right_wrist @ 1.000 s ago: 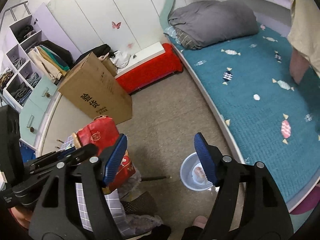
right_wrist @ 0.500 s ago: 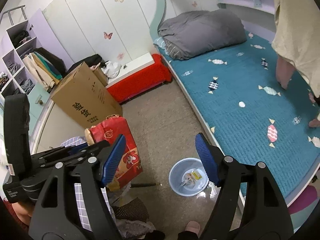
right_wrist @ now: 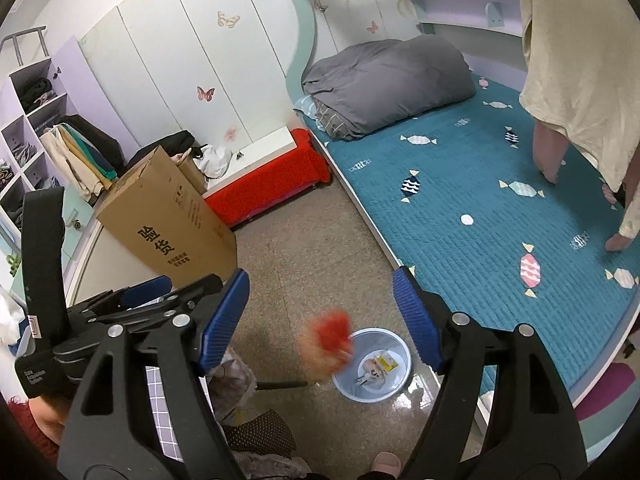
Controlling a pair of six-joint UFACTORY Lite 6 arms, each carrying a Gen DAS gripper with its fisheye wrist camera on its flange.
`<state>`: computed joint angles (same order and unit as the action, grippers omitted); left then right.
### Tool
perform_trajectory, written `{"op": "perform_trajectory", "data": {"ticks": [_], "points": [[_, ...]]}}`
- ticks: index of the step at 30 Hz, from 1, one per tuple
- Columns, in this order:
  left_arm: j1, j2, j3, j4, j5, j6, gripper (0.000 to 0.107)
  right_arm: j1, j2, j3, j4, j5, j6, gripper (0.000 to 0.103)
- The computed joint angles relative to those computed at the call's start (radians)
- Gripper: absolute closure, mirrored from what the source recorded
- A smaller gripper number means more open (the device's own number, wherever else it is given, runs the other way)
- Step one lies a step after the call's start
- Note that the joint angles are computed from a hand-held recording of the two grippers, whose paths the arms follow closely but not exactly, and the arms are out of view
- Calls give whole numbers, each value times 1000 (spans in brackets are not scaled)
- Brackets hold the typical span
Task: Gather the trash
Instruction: 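Carry both items to the blue bucket and open both tools to drop them, then grasp the dark snack packet with the left tool while the right grasps the green plush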
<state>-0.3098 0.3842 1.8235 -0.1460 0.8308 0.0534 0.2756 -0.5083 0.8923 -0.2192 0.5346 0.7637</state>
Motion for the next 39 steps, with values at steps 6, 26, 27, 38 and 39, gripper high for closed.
{"op": "perform_trajectory", "data": {"ticks": [6, 26, 27, 38, 39], "points": [[26, -117, -126, 0, -21, 1, 27, 81, -5, 6, -61, 12, 74, 29], [540, -562, -533, -130, 48, 186, 27, 529, 400, 340, -190, -37, 238, 27], [606, -564, -537, -152, 59, 229, 27, 548, 459, 389, -171, -45, 221, 27], [1110, -199, -249, -301, 172, 567, 27, 697, 1125, 1112, -43, 74, 126, 27], [1142, -119, -164, -310, 201, 584, 27, 703, 1186, 1194, -31, 102, 119, 27]]}}
